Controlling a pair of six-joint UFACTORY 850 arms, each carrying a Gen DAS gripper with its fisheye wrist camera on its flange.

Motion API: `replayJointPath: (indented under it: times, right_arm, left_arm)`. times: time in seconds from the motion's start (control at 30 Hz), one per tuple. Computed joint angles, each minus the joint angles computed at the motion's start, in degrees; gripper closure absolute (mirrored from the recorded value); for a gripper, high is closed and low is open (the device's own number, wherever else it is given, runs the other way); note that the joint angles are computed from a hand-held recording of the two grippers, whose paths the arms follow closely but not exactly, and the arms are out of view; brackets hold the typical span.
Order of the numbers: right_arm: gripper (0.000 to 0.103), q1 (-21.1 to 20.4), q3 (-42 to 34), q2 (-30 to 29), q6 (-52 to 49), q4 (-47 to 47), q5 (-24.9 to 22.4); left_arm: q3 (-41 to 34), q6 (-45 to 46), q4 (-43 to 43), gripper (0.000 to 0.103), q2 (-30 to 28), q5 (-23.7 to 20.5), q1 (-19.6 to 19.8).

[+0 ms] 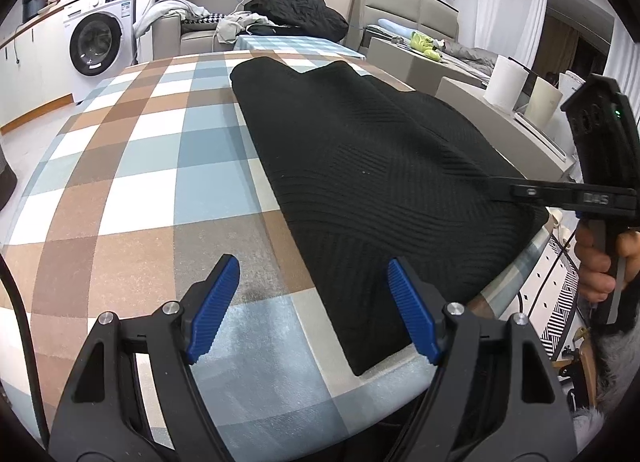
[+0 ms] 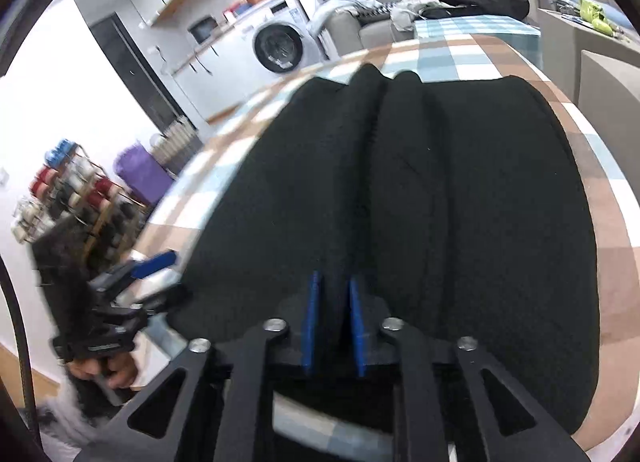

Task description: Fold small clothes

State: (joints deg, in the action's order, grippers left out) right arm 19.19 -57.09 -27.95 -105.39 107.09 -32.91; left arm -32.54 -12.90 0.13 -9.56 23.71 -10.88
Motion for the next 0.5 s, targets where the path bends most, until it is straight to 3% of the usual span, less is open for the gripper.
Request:
replayJointPath:
  times: [0.03,0.17,0.2,0.27,0.37,0.4,0.5]
  right_arm:
    - [0.066,-0.5,-0.1,0.3,-0.2,-0.1,-1.2]
    - [0.066,-0.5,0.5,-0.3,-3.2,1.3,-0.1]
    - [0.069,-0.6,0.7,-0.3,-3.1,1.7,-0.4]
    - [0.092,-0.9,0.1,-0.8,-3.1,1.7,-1.5]
    - [0.094,-1.4,2.5,2.0,-6.8,4.6,-6.1]
    - [0.094,-0.9,2.8,2.8,-7.5,4.8,-4.5]
    - [0.093,1.7,2.0,2.6,-9.3,7.2,6.4]
  left_arm:
    - [0.0,-0.1,0.2,0.028,0.0,0.1,0.0]
    - [0.0,-0.1,0.6,0.028,0.0,0.0,-0.3]
    - [0.0,0.1,0.4,0.028,0.0,0.1,-0.3]
    - [0.1,0.3,-0.1,0.028,0.0,0.2,-0.3]
    - [0.2,-1.5,1.3,0.028,0.1,0.4,0.1]
    - [0.1,-1.8,1.6,0.028,0.1,0.3,0.2]
    - [0.0,-1.1,1.0,0.028,-0.2,0.1,0.1]
